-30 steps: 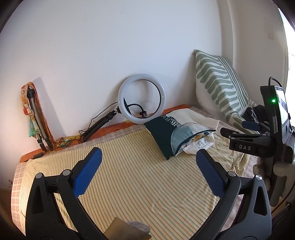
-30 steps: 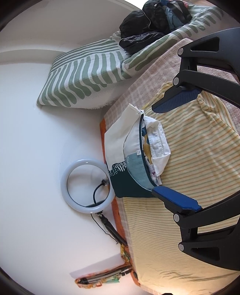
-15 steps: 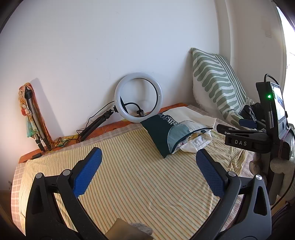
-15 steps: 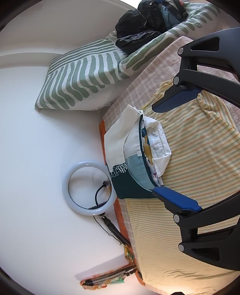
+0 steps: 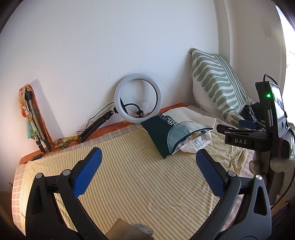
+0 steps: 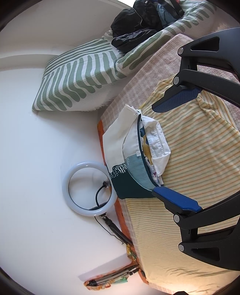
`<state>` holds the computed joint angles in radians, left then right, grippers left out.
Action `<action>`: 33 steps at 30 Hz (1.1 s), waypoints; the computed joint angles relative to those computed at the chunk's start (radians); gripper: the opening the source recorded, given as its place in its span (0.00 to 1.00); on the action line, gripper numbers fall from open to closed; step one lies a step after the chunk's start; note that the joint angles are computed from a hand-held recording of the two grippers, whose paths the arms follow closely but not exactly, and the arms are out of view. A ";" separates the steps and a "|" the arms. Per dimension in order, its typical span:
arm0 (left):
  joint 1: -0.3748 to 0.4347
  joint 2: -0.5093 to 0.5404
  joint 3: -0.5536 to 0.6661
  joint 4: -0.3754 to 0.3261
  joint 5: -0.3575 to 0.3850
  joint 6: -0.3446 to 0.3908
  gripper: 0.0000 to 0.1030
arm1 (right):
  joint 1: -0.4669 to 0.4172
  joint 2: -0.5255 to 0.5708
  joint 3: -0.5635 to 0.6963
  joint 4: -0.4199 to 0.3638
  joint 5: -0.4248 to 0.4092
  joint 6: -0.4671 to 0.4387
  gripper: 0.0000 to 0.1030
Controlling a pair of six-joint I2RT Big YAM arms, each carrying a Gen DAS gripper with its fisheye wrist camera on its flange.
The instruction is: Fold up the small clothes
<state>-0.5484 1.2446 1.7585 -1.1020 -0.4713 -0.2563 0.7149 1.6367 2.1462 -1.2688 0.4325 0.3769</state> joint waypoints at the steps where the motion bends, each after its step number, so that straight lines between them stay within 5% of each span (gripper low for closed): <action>1: 0.000 0.000 0.001 -0.001 0.000 -0.001 1.00 | 0.000 0.000 0.001 -0.001 0.000 0.001 0.80; 33: -0.012 0.006 0.011 -0.013 -0.008 -0.006 1.00 | -0.001 -0.008 -0.013 -0.003 -0.008 0.018 0.80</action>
